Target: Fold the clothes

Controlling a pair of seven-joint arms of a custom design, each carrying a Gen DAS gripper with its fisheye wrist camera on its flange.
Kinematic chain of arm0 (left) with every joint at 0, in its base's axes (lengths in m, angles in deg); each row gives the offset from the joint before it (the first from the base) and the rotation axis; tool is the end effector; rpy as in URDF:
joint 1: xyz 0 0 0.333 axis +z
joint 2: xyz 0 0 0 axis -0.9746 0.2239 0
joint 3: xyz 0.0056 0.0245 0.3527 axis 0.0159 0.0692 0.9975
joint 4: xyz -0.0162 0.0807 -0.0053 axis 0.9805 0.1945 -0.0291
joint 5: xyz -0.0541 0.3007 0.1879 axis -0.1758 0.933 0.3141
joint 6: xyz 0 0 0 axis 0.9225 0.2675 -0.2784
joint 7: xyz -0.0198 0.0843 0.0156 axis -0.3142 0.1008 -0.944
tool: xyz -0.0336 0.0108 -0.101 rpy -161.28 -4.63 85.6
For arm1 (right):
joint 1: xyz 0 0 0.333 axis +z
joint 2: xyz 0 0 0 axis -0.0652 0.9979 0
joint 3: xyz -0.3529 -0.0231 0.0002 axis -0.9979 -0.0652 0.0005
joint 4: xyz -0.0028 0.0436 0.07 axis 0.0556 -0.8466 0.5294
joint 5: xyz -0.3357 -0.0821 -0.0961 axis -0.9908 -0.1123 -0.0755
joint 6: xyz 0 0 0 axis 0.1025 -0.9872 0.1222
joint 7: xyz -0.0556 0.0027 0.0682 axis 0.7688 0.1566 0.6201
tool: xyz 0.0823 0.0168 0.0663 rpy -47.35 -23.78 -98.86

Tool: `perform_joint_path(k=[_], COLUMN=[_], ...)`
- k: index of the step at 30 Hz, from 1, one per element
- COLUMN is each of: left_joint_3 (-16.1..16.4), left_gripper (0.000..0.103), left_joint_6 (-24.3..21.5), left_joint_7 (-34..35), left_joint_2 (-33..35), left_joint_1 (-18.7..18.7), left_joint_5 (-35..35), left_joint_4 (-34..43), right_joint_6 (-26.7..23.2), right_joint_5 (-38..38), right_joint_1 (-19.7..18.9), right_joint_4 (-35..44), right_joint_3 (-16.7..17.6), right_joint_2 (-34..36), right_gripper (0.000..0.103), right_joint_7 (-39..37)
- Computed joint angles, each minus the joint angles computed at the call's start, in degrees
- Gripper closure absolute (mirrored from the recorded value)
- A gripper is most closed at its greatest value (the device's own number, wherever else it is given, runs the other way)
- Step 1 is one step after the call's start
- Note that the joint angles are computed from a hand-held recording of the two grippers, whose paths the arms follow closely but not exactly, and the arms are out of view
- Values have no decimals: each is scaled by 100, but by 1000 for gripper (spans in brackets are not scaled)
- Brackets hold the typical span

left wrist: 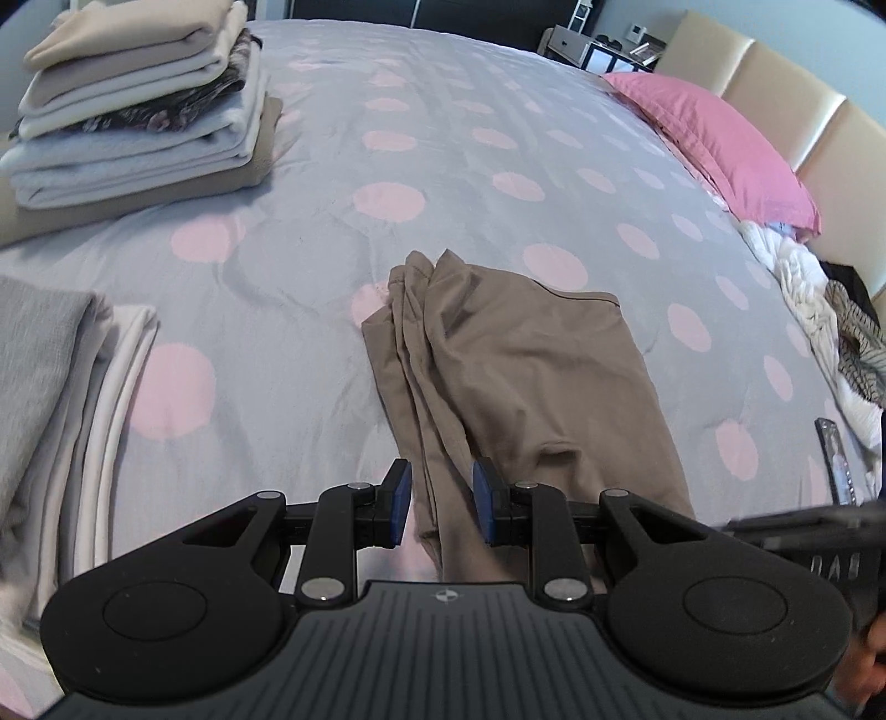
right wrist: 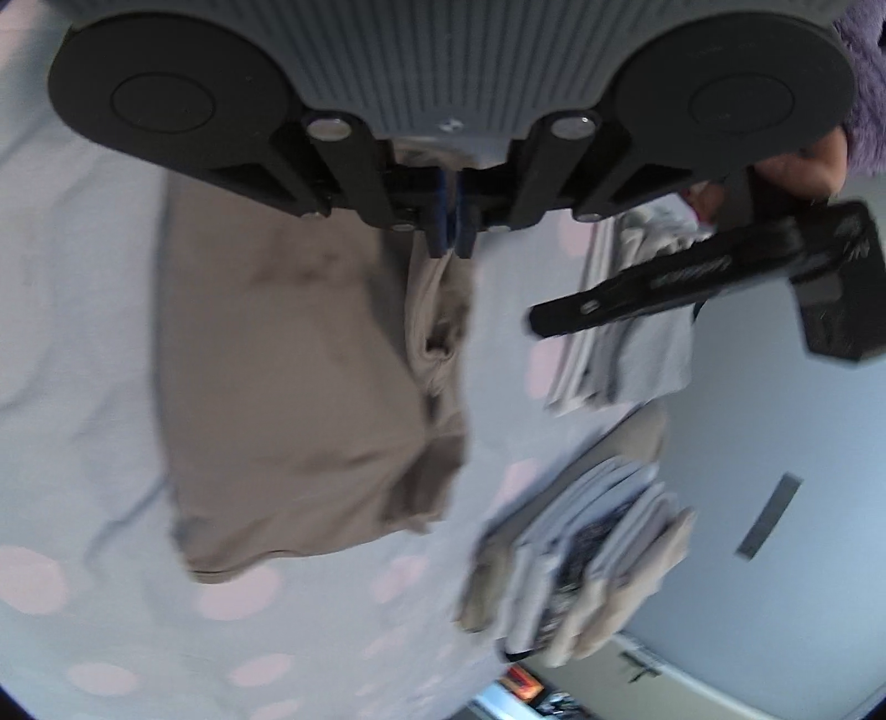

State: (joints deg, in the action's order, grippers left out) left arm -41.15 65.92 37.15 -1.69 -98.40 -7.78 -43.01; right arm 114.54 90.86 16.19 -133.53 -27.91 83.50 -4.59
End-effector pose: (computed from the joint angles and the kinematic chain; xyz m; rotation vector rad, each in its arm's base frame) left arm 0.4581 -0.3600 0.5818 -1.8545 2.1555 -0.8448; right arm 0.4663 0.1889 0.5137 -1.6104 1.6110 0.3002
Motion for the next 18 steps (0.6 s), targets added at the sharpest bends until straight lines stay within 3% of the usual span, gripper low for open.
perform_joint_path(k=[4, 10, 15, 18], left_joint_3=[3, 4, -4, -6], left_gripper=[81, 74, 70, 67], left_joint_6=[95, 135, 87, 34], left_joint_7=[-58, 125, 533, 722], left_joint_2=[-103, -157, -219, -273], left_joint_1=[5, 12, 7, -14], left_joint_5=[-112, -398, -829, -1033], left_joint_4=[-150, -243, -321, -378], right_joint_6=[-47, 243, 141, 316], right_joint_5=[190, -249, -325, -1158], right_joint_1=[158, 344, 368, 310], right_joint_4=[74, 103, 8, -295], right_joint_3=[117, 311, 296, 288], right_joint_2=[86, 326, 254, -73], right_gripper=[101, 100, 86, 78], right_joint_7=[-319, -271, -411, -266])
